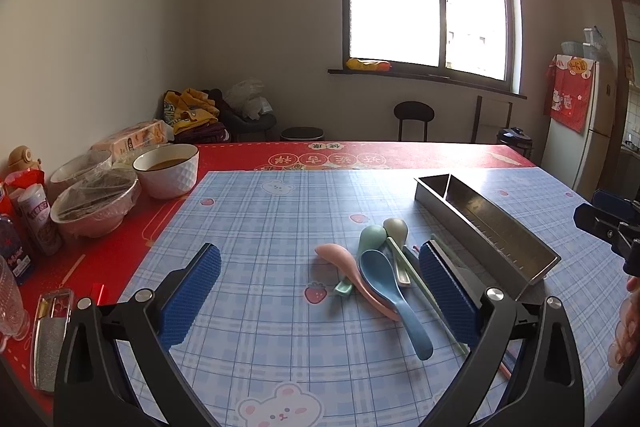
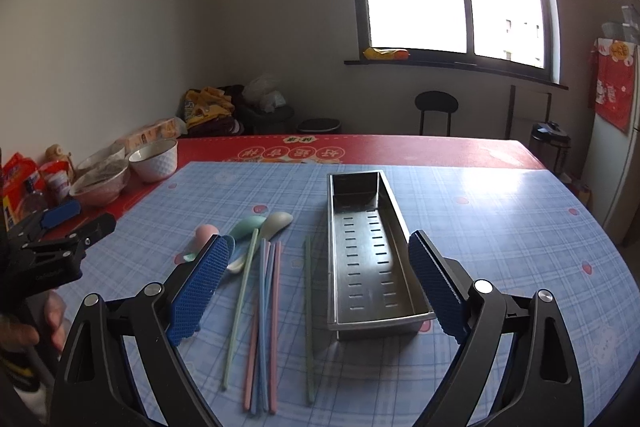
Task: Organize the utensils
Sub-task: 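Grasp the green chopstick with the right tool while the left tool reaches toward the blue spoon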
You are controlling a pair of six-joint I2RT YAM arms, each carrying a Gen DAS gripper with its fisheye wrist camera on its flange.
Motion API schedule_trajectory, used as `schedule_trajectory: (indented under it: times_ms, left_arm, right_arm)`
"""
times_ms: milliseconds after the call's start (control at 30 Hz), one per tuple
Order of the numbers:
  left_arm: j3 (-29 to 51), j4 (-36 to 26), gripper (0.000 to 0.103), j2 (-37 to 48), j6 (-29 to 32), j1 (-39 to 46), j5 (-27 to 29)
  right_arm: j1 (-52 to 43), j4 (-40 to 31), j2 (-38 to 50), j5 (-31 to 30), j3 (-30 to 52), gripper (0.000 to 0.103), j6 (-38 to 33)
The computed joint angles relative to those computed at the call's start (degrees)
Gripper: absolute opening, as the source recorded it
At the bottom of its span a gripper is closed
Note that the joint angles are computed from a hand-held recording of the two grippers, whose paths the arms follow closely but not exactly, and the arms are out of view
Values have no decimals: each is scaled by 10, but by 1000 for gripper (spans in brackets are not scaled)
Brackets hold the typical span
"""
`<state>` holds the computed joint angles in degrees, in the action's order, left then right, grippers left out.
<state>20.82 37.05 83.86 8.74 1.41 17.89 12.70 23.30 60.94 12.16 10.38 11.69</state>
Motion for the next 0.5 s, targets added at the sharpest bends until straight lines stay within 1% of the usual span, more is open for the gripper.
schedule_trajectory:
  times_ms: [67,167,233,300,367,400,433,467,500]
  left_arm:
    - [1,13,97,17,2,6,8]
    - [6,24,97,42,4,11,12]
    - [10,32,96,58,5,17,19]
    - [17,34,93,73,5,21,24]
    - [24,39,86,92,9,27,37]
    - [29,41,84,102,10,29,40]
    - [34,43,79,113,10,30,40]
    - [40,43,72,123,11,31,43]
    - [47,40,69,133,11,31,46]
  right_arm:
    - [6,13,34,-1,8,78,2]
    - [9,38,90,-11,21,76,8]
    - [12,50,120,-18,28,71,5]
    - [20,60,153,-19,40,68,5]
    - [26,70,188,-30,55,57,5]
    - [30,72,206,-32,64,55,7]
    - [34,77,226,-35,72,51,6]
    - [37,77,244,-39,83,46,5]
    - [39,76,261,-43,93,43,4]
